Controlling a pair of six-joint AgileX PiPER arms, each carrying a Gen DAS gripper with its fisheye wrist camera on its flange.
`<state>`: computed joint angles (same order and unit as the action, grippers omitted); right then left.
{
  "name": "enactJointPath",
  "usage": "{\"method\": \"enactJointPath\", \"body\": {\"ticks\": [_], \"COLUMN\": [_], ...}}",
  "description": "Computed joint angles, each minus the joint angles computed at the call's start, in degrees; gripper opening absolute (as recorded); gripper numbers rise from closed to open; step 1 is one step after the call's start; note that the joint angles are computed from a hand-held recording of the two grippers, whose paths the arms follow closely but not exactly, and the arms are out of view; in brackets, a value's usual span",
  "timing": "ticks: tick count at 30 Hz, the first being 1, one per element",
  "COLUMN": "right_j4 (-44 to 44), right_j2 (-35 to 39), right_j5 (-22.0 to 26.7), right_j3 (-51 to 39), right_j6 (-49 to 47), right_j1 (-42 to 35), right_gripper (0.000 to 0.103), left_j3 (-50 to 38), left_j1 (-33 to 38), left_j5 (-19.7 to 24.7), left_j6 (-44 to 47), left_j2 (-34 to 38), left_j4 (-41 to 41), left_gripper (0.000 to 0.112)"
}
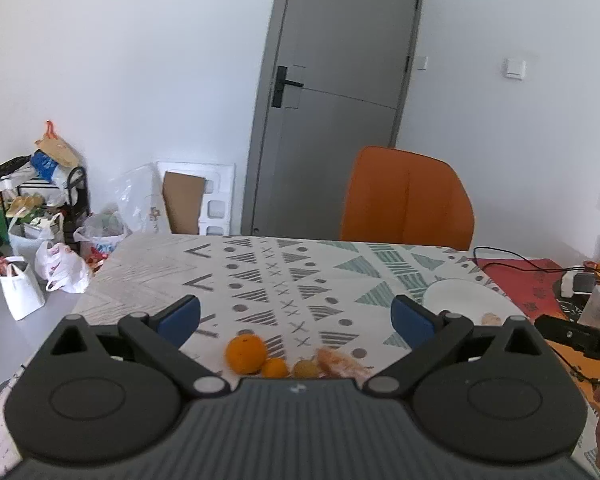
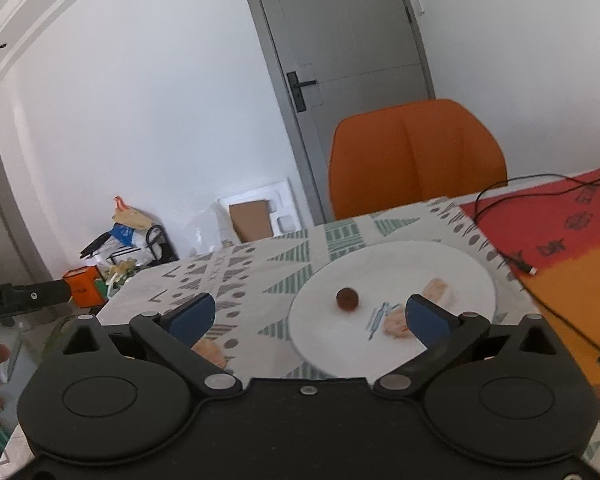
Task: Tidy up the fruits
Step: 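Move both open tools back from the plate to the fruit cluster, then grasp the large orange with the right tool while the left tool grasps a yellow apricot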
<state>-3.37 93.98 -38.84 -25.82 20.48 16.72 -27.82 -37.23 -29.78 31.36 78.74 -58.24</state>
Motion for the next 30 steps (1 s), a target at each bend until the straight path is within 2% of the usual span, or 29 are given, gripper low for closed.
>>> {"method": "enactJointPath", "body": {"ticks": [5,13,18,20,30], "right_j4": [-2.1,2.2,2.5,2.1,-3.4], "right_j2": [1.0,2.4,3.9,4.7,10.0], "right_j5": [0.6,1.8,2.6,3.1,8.0], "right_j3": [-0.8,-2.7,-4.5,-5.3,-12.3], "right_j6": [1.7,-3.1,-3.8,-3.8,0.2], "right_j1": [0.9,4.7,6.5,7.3,10.0], "right_gripper": [0.103,0.103,0.102,0.100,0.088], "left_j3": [2.7,5.9,6.9,7.0,8.2], "left_j1": [2.5,7.4,9.8,11.2,18.7], "left_j5": [0.9,0.5,-0.2,0.0,-1.4], "left_j6": [-4.3,-16.1,-23.8,-27.2,-41.7], "left_j2": [-1.4,-0.5,2.0,3.0,7.7], "left_j4": [4.6,15.9,24.3,28.4,45.8], "left_gripper": [0.101,0.098,0.089,0.082,0.066]}}
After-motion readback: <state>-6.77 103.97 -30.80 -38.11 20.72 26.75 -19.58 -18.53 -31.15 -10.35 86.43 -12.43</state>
